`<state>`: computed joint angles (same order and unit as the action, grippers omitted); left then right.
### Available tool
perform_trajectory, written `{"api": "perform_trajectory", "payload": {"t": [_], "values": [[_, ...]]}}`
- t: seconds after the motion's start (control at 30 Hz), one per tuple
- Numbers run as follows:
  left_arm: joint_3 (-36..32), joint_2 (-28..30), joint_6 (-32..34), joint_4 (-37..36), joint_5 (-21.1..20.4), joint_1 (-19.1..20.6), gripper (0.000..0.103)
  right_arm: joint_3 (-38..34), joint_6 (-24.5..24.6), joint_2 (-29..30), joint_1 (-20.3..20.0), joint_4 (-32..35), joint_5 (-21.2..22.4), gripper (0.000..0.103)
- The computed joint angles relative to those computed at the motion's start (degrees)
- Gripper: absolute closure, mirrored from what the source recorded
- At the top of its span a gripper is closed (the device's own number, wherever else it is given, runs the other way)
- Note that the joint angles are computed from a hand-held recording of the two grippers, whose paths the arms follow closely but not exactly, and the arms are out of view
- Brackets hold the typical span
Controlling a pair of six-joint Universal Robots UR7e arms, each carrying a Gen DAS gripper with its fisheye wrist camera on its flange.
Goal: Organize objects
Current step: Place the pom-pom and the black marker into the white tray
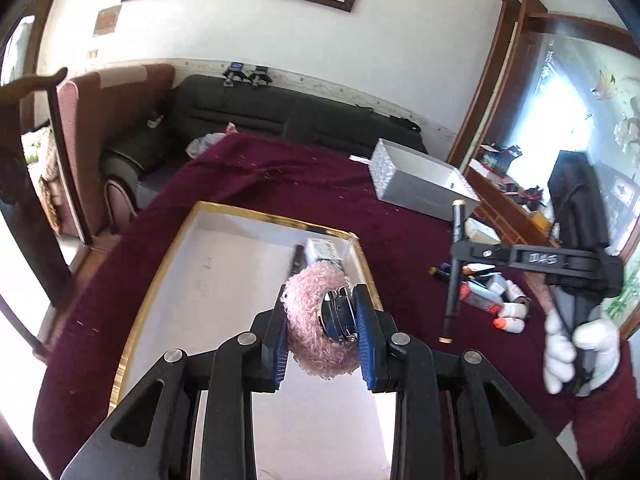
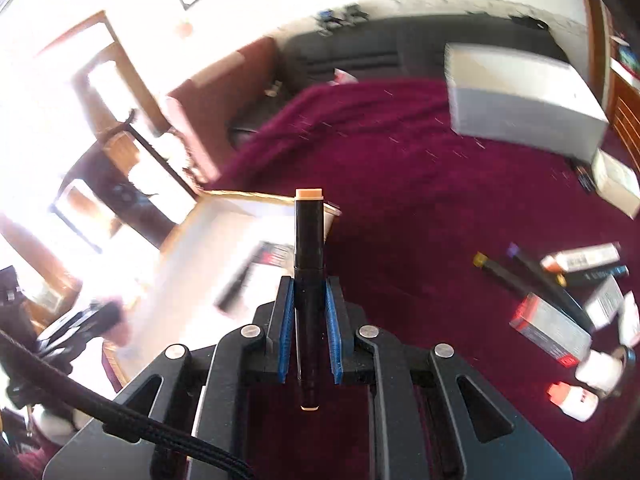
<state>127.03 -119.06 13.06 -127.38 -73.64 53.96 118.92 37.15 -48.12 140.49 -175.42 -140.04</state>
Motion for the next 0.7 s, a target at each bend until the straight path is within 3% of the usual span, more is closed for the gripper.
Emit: {"api": "perform_trajectory", "payload": {"t": [0.17, 0.37, 0.5, 0.7], "values": [[-1.59, 4.16, 4.55, -3.68, 4.85, 0.13, 0.078, -6.53, -4.78, 4.18, -0.83, -1.04, 6.90, 0.090], [-6.62, 15.87, 6.57, -7.33, 6.52, 5.43, 0.078, -11.76, -4.27, 10.15, -6.39, -3.75, 16.95, 0.090], [-10.45, 22.67, 4.97, -7.38, 6.11, 9.19, 0.078, -14.80, -1.81, 13.78, -9.95, -3.72, 19.43, 0.090], [-13.15, 28.79, 2.35, -8.08, 5.96, 12.36, 0.078, -18.47, 0.53, 16.50, -13.26, -0.51, 18.27, 0.090]]}}
